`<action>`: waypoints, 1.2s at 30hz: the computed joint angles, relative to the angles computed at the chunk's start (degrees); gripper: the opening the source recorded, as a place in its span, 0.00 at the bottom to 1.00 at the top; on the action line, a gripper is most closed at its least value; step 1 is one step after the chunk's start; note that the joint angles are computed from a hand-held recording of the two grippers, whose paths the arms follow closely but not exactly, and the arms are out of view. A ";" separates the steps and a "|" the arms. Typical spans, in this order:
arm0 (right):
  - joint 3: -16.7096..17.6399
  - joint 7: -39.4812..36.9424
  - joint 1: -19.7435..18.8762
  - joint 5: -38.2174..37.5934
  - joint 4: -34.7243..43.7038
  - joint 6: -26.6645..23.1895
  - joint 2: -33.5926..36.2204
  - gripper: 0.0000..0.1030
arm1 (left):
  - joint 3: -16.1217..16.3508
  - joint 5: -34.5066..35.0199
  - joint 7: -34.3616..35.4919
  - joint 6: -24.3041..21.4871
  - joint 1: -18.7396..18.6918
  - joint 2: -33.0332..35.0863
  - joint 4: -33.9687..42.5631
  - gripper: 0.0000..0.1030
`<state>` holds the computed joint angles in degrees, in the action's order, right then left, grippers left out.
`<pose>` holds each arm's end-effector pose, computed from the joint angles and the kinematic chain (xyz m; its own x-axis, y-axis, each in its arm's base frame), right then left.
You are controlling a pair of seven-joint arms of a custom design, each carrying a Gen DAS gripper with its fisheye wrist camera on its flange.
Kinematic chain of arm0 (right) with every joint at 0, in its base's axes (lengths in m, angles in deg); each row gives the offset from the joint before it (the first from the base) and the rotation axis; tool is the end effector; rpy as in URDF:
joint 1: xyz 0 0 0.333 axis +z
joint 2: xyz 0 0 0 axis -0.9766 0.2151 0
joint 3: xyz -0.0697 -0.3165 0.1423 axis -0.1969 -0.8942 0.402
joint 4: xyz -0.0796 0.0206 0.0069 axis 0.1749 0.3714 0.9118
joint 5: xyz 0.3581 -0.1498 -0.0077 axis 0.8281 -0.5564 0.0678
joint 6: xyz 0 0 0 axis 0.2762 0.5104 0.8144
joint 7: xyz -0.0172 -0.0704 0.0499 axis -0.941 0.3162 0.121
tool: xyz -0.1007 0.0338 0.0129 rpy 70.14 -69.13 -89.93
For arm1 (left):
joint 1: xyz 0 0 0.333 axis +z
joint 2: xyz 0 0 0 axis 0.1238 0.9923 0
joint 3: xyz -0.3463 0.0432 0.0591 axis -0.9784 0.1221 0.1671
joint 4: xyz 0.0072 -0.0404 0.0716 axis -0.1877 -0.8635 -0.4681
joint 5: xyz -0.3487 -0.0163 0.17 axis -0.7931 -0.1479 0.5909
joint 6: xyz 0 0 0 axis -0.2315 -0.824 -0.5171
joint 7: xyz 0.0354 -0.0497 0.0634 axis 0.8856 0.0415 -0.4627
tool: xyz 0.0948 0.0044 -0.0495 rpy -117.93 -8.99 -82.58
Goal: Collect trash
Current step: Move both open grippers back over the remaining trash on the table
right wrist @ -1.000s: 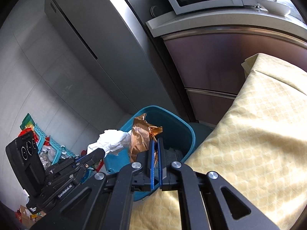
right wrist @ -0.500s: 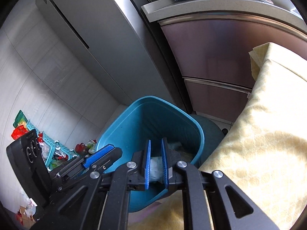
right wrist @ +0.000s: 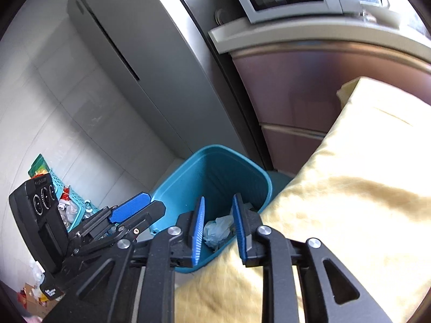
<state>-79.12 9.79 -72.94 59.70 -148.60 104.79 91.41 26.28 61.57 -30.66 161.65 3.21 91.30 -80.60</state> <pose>0.7192 0.1457 0.5429 0.6176 -0.6491 -0.4442 -0.7364 -0.2788 -0.6165 0.6229 -0.1256 0.5009 0.1834 -0.9595 0.2139 -0.5650 -0.2809 -0.7758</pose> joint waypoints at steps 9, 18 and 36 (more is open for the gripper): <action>-1.72 -7.29 -4.50 7.12 -6.77 1.96 -6.76 0.30 | -2.61 -0.06 3.14 5.03 -1.82 0.12 1.75 0.62; -5.58 -10.41 -7.72 11.62 -13.96 7.91 -12.46 0.32 | -11.88 -16.85 24.37 5.64 -1.50 6.14 7.78 0.62; -10.09 -6.91 -14.63 12.05 -18.62 16.91 -12.58 0.35 | -22.08 -35.96 53.97 -6.88 -7.05 22.17 29.18 0.62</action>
